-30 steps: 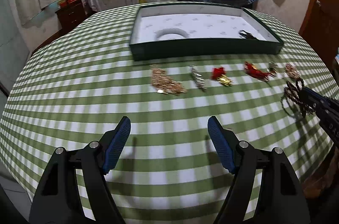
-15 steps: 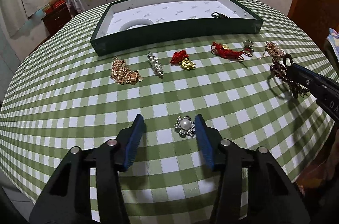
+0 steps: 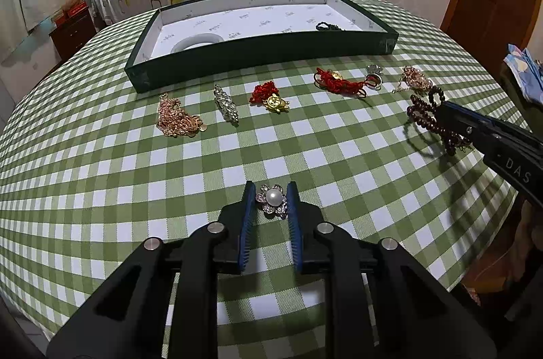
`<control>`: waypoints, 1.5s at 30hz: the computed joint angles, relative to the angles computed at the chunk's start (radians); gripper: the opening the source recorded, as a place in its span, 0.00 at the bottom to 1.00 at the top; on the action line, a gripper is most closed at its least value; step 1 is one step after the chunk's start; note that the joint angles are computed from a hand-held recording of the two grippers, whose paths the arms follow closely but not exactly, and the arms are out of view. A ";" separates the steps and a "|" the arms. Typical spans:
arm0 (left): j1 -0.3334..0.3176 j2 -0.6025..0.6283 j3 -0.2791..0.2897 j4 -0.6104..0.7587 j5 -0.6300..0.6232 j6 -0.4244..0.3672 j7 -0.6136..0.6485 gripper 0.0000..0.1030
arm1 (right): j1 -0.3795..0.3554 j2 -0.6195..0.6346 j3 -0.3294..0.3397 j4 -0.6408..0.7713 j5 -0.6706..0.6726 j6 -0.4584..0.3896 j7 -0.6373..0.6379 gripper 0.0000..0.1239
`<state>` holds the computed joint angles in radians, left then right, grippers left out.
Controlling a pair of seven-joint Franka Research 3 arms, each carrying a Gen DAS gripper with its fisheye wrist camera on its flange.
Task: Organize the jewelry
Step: 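Close the left gripper on the pearl flower brooch while the right gripper lifts the beads, then carry the brooch and bead string over the green box with both grippers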
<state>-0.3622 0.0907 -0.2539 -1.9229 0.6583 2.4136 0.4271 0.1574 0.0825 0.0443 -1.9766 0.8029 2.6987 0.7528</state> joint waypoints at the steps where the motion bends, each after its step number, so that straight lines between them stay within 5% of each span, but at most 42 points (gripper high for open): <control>1: 0.004 -0.007 0.001 -0.011 -0.012 0.022 0.003 0.15 | 0.000 0.000 0.000 -0.001 -0.001 0.000 0.000 0.05; 30: 0.022 -0.040 0.000 -0.015 0.034 0.060 -0.004 0.15 | 0.004 -0.015 0.001 0.007 0.047 -0.001 -0.031 0.05; 45: 0.052 0.035 0.047 0.142 0.153 0.104 -0.059 0.15 | 0.012 0.105 0.039 0.241 0.071 0.009 -0.044 0.05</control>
<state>-0.3106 0.1256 -0.2065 -1.7814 0.8116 2.5180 0.3686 0.1696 0.1875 0.0831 -1.7355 0.8736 2.7078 0.7089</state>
